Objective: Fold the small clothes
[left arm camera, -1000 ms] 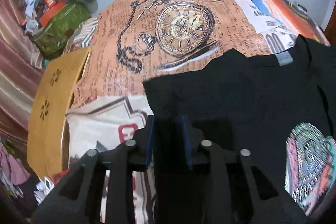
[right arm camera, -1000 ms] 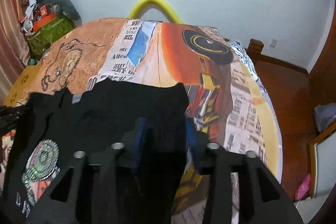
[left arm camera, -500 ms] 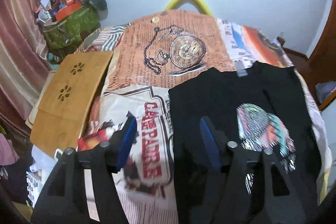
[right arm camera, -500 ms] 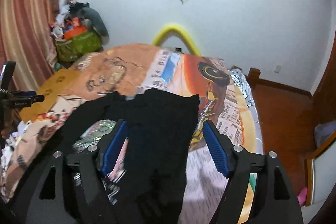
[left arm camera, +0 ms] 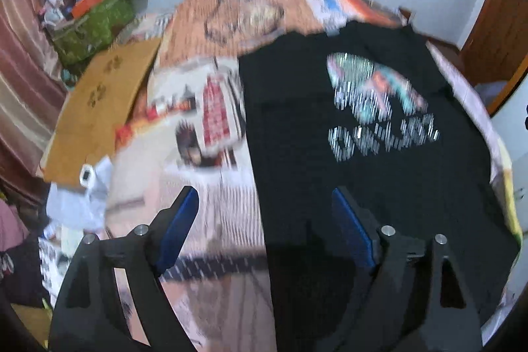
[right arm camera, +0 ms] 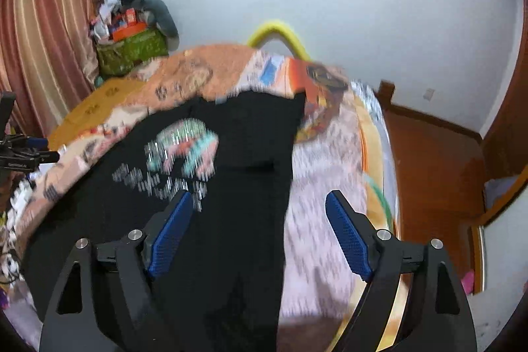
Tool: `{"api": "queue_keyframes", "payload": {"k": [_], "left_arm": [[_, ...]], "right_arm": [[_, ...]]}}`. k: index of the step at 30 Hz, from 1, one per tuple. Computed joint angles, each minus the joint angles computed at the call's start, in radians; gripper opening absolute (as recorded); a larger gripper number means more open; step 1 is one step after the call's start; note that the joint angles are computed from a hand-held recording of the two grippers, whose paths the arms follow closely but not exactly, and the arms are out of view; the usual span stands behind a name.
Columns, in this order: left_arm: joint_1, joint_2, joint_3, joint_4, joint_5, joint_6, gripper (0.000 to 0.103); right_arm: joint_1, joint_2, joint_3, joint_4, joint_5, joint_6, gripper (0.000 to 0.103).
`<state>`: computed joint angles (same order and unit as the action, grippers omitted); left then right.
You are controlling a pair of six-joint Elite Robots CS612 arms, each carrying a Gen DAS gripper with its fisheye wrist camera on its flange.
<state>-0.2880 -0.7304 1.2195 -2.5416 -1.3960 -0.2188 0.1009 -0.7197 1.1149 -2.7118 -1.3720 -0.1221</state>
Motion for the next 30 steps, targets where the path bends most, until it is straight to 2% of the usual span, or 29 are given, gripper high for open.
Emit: {"api": "queue_keyframes", "payload": {"k": [7,9,11,12,13,14,16,17,18,20,21,22,24,26,30], "left_arm": [[-0.003,-0.003,0.076,0.047,-0.054,-0.037,0.081],[0.002,-0.011,0.107,0.005,-0.083,-0.057,0.077],[0.008,-0.014,0.115,-0.011,-0.120,-0.072,0.064],[0.012,-0.016,0.118,-0.016,-0.146,-0.083,0.051],[0.016,-0.016,0.118,-0.017,-0.167,-0.092,0.041],[0.018,-0.015,0.117,-0.020,-0.181,-0.098,0.036],[0.016,-0.014,0.117,-0.022,-0.173,-0.093,0.014],[0.015,-0.014,0.117,-0.023,-0.167,-0.092,0.009],[0.014,-0.013,0.115,-0.020,-0.161,-0.095,0.005],[0.017,-0.011,0.109,-0.022,-0.164,-0.103,0.003],[0.018,-0.010,0.105,-0.028,-0.160,-0.107,0.002],[0.019,-0.008,0.101,-0.033,-0.149,-0.106,0.002],[0.018,-0.005,0.086,-0.050,-0.105,-0.096,0.002],[0.024,0.006,0.053,-0.057,-0.091,-0.094,0.002],[0.029,0.038,-0.030,-0.051,-0.032,-0.090,0.002]], "right_arm": [[-0.007,0.002,0.064,0.115,0.001,0.026,0.080],[-0.011,0.003,0.078,0.144,0.016,0.036,0.080],[-0.016,0.004,0.092,0.166,0.033,0.048,0.079],[-0.018,0.007,0.092,0.178,0.040,0.055,0.077],[-0.020,0.009,0.095,0.179,0.046,0.066,0.070],[-0.024,0.010,0.098,0.182,0.061,0.077,0.066],[-0.029,0.017,0.095,0.190,0.087,0.096,0.051],[-0.029,0.015,0.096,0.187,0.092,0.094,0.047],[-0.029,0.016,0.094,0.190,0.108,0.082,0.037],[-0.029,0.015,0.090,0.207,0.127,0.062,0.017],[-0.035,0.013,0.093,0.216,0.165,0.054,0.009],[-0.038,0.016,0.086,0.231,0.192,0.056,0.009],[-0.033,0.014,0.081,0.215,0.189,0.025,0.008],[-0.028,0.016,0.069,0.197,0.181,-0.003,0.008],[-0.019,0.037,0.010,0.165,0.182,-0.018,0.008]]}}
